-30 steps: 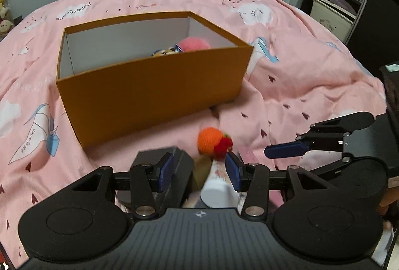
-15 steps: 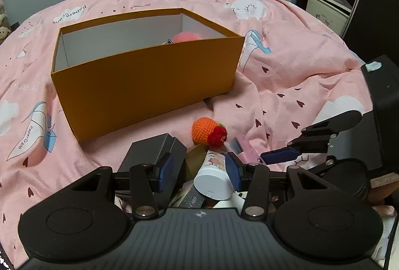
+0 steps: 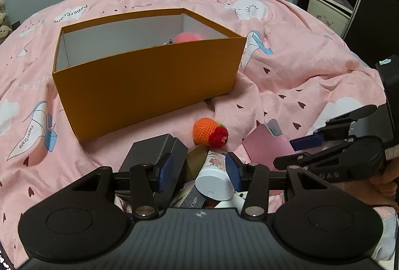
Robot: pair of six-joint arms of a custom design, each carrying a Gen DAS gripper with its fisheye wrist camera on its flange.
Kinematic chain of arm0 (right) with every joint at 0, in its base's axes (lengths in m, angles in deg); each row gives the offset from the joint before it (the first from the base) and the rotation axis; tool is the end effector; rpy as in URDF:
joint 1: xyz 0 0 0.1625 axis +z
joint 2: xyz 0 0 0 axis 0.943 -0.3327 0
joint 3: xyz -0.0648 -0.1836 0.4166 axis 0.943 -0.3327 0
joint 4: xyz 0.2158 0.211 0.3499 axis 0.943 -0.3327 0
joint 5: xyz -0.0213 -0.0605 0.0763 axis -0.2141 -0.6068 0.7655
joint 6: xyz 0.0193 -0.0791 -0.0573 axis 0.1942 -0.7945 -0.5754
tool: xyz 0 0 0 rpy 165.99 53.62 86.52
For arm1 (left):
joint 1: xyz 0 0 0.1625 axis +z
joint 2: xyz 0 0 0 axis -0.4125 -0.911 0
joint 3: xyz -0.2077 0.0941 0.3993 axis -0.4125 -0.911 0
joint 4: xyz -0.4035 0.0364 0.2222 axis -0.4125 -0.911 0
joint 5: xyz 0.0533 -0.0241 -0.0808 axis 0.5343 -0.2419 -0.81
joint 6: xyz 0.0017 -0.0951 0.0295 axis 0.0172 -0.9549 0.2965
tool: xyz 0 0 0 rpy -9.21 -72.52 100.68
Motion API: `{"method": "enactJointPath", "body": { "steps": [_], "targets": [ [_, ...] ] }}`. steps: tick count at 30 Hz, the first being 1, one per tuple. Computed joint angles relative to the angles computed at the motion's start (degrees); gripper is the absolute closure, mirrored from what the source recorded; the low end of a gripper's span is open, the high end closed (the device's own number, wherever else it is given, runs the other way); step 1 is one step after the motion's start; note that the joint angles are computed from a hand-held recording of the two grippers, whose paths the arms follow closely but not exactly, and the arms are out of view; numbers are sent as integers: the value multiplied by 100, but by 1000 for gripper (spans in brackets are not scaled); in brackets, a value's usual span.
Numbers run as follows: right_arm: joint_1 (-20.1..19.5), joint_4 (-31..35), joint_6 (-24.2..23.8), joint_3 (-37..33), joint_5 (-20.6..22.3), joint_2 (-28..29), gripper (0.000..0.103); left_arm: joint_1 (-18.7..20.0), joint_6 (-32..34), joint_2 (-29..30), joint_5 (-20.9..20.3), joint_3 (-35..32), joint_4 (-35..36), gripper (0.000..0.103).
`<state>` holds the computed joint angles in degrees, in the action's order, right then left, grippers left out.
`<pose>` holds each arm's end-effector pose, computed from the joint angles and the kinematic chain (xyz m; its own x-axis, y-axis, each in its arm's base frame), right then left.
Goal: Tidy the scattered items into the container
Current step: 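Grasp the pink card holder with the right tool while the left tool grasps the orange crocheted ball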
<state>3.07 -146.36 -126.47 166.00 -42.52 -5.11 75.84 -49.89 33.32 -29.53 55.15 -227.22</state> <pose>-0.0854 -0.6669 0.3326 -0.7667 -0.2825 0.5765 -0.4850 0.8432 -0.2319 -0.3292 -0.7076 -0.0674 -0.6167 0.5889 -0.5224 0.7385 0.6626 -0.1249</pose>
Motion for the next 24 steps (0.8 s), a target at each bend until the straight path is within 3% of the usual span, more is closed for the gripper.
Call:
{"method": "enactJointPath", "body": {
  "steps": [5,8,24],
  "targets": [
    [-101,455,427,-236,277,37,64,19,-63,44,-70,-77,115,49],
    [-98,517,509,-318,349,127,74,17,-10,84,-41,-120,106,49],
    [-58,-356,-94,-268,584,33,78,134,443,526,-350,-634,-89,49]
  ]
}}
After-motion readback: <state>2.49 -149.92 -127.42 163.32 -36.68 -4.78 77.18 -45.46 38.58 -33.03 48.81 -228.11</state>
